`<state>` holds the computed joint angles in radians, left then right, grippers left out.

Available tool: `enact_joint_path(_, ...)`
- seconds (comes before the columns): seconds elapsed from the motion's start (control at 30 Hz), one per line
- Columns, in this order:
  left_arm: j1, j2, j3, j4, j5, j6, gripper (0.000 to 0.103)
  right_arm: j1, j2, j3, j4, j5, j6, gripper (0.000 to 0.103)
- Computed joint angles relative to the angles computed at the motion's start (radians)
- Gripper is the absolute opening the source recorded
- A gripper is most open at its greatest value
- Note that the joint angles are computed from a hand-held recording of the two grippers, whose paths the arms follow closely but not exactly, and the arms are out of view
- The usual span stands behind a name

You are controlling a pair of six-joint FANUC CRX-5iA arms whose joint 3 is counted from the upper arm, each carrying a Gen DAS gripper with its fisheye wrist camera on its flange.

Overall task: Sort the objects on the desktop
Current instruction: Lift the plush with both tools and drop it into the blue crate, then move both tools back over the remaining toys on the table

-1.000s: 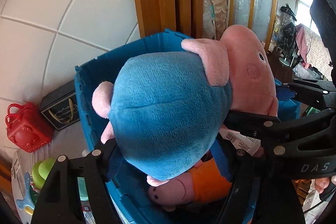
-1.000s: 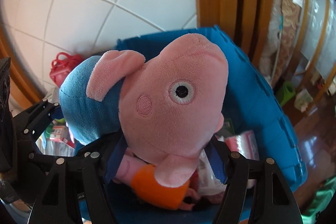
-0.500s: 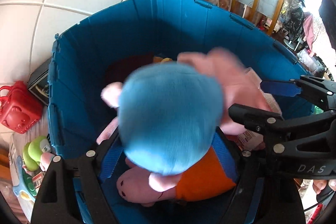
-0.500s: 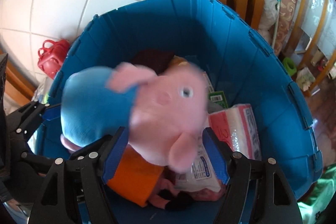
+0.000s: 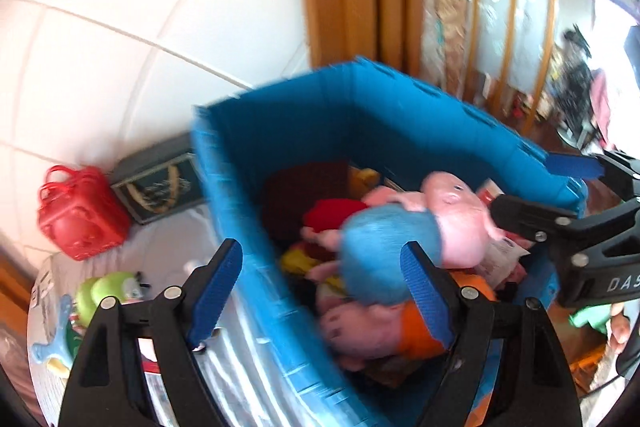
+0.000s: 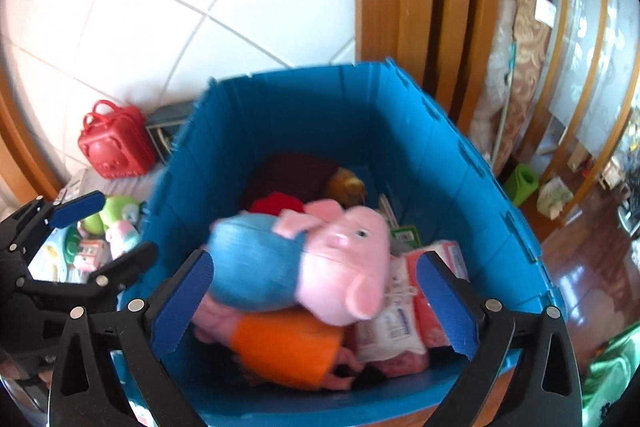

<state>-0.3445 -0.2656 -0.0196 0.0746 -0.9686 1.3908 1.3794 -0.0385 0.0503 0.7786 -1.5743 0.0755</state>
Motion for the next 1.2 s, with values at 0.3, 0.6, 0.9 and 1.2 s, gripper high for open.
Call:
enact_joint_path(0.3,0.413,-0.286,-0.321,0.297,0.121,-0.359,0.092,0.039,0.174,0.161,0.103,0.14,0.033,0.103)
enact_joint_path(0.6,0.932,-0.346,-0.517,0.641,0.012,-0.854,0.092,0.011,0.43,0.442,0.039,0.292,0.152,0.103)
enact_joint_path(0.9,1.116,-0.247,-0.585,0.551,0.045,-0.878,0.092,-0.041,0.651,0.652,-0.107,0.324,0.229,0.103)
enact_joint_path(1.2,1.091,-0.09,-0.587,0.302,0.088,-0.577,0.092,-0.117,0.694,0.555,-0.256,0.405,0.21,0.103)
